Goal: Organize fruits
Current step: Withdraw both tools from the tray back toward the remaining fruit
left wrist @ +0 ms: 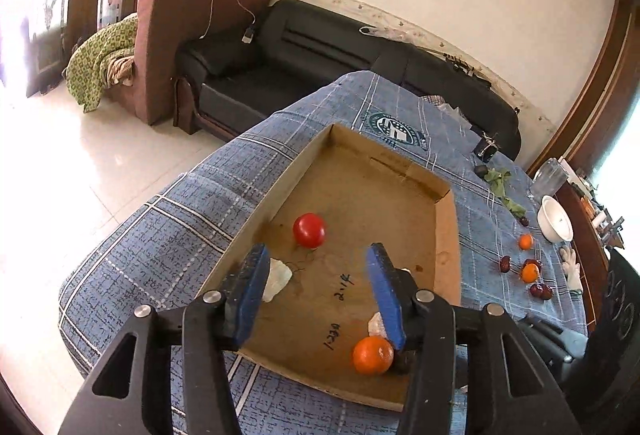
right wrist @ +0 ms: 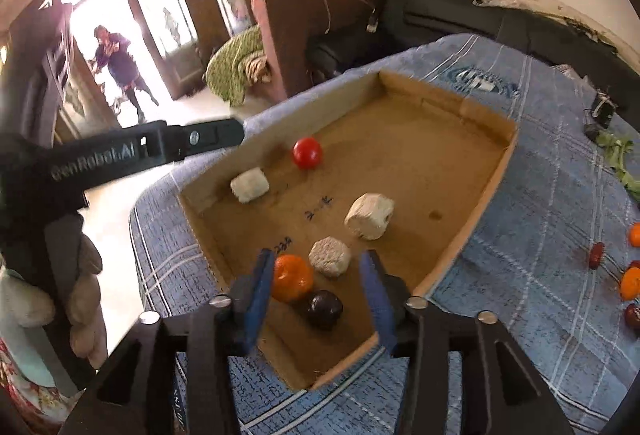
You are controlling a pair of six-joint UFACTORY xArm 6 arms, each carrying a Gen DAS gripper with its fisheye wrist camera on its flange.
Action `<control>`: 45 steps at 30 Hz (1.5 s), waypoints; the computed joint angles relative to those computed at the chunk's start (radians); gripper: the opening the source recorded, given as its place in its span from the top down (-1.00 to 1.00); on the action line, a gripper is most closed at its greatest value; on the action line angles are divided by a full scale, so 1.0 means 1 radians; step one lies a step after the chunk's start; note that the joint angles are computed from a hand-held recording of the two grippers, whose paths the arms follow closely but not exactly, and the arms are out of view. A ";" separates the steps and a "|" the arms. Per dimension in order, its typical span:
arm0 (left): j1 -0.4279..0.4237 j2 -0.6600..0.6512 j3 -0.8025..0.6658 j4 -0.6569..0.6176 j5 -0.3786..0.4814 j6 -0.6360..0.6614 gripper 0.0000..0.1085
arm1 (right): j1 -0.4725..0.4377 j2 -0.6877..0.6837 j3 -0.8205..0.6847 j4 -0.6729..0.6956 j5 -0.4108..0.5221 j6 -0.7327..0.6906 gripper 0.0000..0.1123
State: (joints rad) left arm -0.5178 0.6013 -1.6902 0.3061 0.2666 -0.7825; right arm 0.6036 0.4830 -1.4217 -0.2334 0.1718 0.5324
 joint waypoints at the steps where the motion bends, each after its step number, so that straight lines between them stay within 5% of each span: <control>1: -0.001 -0.002 0.002 0.000 -0.002 0.000 0.04 | -0.010 -0.018 0.023 -0.040 -0.017 0.045 -0.03; 25: -0.089 0.122 -0.209 -0.100 0.126 0.151 -0.06 | -0.305 -0.263 0.378 -0.592 -0.194 0.758 -0.21; 45: -0.127 0.210 -0.348 -0.198 0.186 0.275 -0.06 | -0.425 -0.333 0.443 -1.007 -0.150 1.203 -0.29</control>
